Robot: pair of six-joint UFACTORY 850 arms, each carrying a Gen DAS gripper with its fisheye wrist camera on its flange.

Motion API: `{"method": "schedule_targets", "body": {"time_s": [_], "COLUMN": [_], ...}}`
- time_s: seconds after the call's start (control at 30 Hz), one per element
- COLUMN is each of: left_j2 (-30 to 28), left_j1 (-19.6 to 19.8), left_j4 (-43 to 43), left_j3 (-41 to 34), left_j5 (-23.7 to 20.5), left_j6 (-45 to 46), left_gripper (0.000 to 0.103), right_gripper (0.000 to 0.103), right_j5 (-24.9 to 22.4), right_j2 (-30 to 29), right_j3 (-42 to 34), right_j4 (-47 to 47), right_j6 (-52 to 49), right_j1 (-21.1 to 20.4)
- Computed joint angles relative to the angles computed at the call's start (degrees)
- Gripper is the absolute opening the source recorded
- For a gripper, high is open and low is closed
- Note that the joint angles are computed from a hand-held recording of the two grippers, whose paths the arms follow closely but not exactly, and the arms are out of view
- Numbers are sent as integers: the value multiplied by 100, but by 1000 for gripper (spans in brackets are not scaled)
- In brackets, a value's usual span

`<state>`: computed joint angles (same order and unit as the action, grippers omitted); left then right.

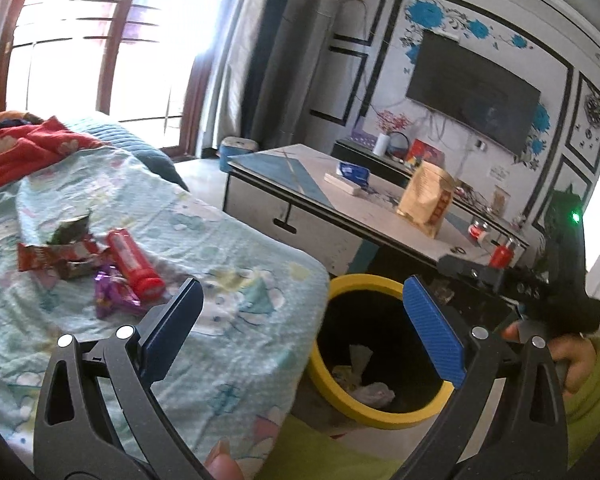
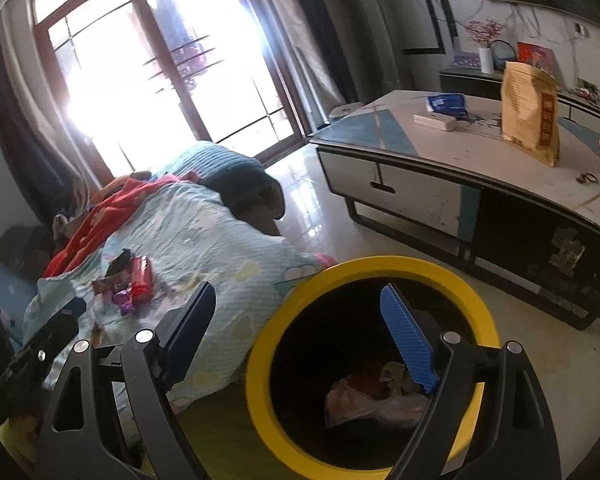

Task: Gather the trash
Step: 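Move both tools back to the wrappers and red bottle on the bed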

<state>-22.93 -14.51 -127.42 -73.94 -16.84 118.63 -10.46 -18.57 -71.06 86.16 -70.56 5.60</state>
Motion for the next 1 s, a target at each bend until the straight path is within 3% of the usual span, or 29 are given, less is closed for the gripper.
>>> {"method": "schedule_targets", "body": {"time_s": [0.53, 1.0], "left_j2": [122, 216], "left_j1": [488, 754], "left_j4": [-1222, -1716], "left_j3": [134, 188], "left_j5": [-39, -52], "left_j6": [732, 988], "left_gripper": [92, 92], "right_gripper": [82, 82], "right_j5": [-144, -359], "right_j2": [-151, -423], "right_j3": [-225, -632], "right_j4": [-517, -1190], "right_j6": [240, 693], "right_j1": [472, 879]}}
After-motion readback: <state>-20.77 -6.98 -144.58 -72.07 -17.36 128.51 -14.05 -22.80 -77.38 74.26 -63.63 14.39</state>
